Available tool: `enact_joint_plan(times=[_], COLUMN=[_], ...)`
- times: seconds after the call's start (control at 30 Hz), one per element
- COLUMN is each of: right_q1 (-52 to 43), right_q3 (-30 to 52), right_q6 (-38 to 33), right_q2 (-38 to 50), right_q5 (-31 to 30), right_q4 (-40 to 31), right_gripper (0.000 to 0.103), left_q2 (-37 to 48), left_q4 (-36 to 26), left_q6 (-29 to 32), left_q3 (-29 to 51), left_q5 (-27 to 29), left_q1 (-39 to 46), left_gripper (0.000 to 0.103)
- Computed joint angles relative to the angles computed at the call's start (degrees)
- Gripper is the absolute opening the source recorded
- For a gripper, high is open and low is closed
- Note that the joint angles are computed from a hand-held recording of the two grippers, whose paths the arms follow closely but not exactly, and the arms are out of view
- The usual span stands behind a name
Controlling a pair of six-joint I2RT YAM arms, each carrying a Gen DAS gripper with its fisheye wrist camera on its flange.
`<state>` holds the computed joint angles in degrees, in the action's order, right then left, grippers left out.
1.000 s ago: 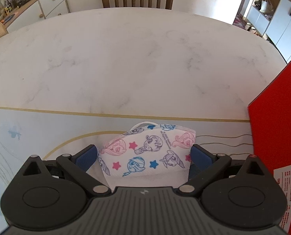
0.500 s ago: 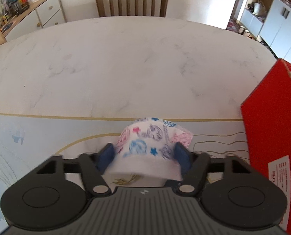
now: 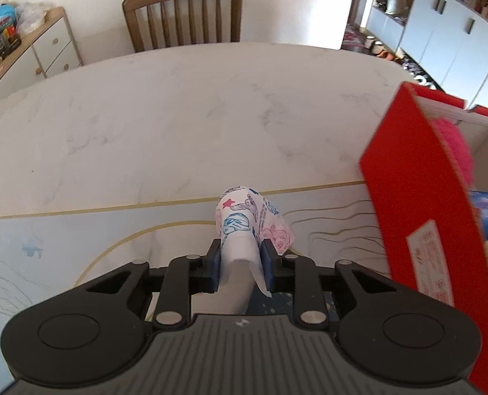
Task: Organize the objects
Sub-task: 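Carry the face mask with the left gripper into the shoebox and release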
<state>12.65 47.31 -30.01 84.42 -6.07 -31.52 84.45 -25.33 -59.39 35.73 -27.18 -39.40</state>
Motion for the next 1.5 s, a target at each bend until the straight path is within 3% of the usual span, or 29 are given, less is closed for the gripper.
enact_joint_plan(times=[0.3, 0.63, 0.93, 1.27, 1.5], right_q1=[0.48, 0.85, 1.08, 0.92, 0.83], right_q3=[0.05, 0.01, 0.02, -0.21, -0.43], right_q6=[0.32, 0.50, 0.71, 0.95, 0.96], right_q2=[-0.03, 0.06, 0.20, -0.01, -0.31], right_q5=[0.31, 0.61, 0.60, -0.01, -0.24], right_q4=[0.02, 0.49, 0.64, 0.86, 0.90], right_gripper=[0.012, 0.011, 0.011, 0.011, 0.011], left_q2=[-8.88, -10.90, -3.65, 9.01, 17.66], left_q4=[-9.77, -20.46, -17.59, -11.43, -13.28], left_q6=[-3.29, -5.41, 1.33, 9.17, 10.75], left_q3=[1.99, 12.35, 22.27, 30.03, 34.77], left_q5=[-3.18, -6.91, -5.62, 0.19, 2.91], left_q1=[-8.09, -19.81, -24.09, -22.76, -21.02], left_gripper=[0.023, 0.023, 0.023, 0.023, 0.023])
